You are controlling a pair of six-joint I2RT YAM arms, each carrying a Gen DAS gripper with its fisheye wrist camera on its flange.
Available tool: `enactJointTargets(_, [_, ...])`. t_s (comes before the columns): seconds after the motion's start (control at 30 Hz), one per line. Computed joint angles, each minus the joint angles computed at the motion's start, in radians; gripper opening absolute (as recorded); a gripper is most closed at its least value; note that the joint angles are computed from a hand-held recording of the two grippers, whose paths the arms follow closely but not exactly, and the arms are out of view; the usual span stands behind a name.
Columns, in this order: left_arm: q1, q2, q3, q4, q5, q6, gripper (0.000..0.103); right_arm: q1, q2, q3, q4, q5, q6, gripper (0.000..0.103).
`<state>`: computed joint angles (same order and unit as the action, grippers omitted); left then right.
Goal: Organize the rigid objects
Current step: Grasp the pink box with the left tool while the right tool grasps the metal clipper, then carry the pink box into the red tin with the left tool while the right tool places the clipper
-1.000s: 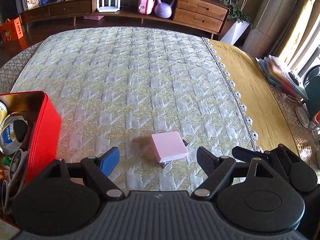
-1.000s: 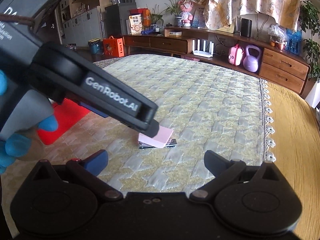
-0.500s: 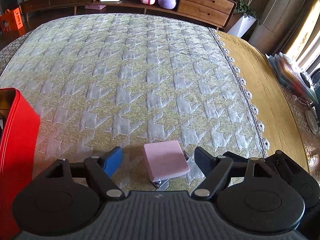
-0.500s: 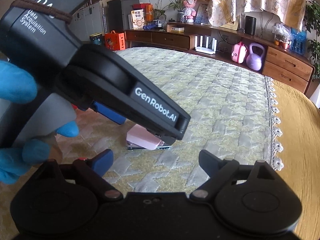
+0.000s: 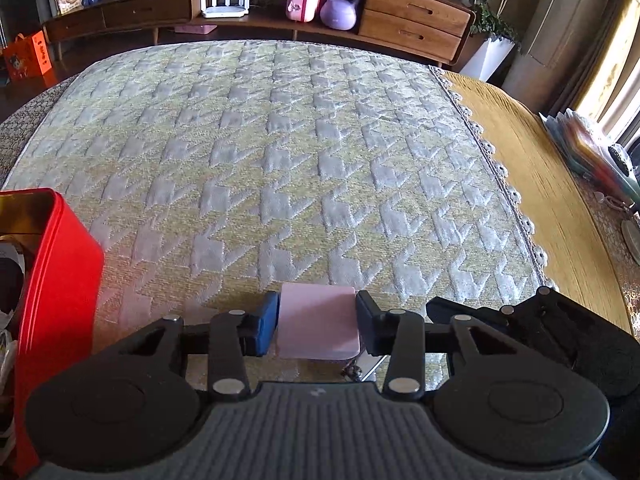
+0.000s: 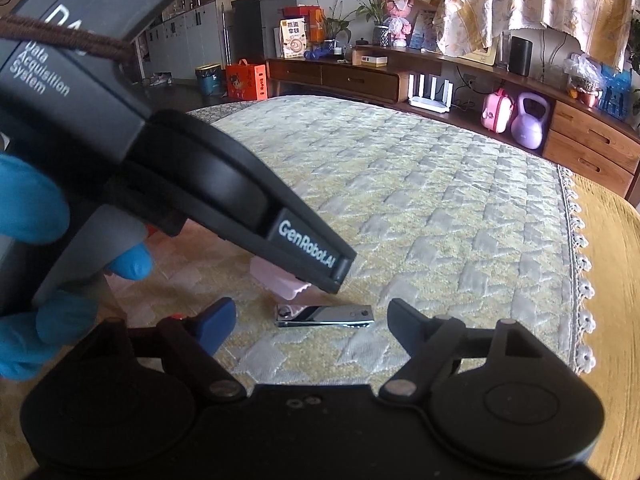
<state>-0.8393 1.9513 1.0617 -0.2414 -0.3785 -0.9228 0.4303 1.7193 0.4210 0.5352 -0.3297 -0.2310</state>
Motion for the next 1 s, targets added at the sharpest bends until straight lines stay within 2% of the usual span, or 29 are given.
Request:
enactJointTargets(0.2, [0.02, -0.038, -0.056, 0.032, 0.003, -0.01, 0.041, 0.031, 0.041, 0.023, 0.01, 0.053, 0.015, 0.071])
enactJointTargets(0.27, [0.023, -0.048, -0.071, 0.039, 0.001, -0.013, 0.041, 0.03, 0.043, 0.025, 0.014, 0.062, 0.021, 0.063])
enactJointTargets(0.37, [0.022, -0.062, -0.091, 0.045, -0.008, -0.02, 0.041, 0.038, 0.037, 0.031, 0.004, 0.091, 0.022, 0.057])
enactJointTargets(0.7, [-0.013, -0.168, -0.184, 0.033, -0.03, -0.055, 0.041, 0.07, -0.06, 0.004, -0.083, 0.137, 0.051, 0.056])
enactJointTargets(1.0, [-0.091, -0.368, -0.293, -0.057, -0.088, -0.119, 0.041, 0.137, -0.337, -0.062, -0.274, 0.161, 0.062, 0.056])
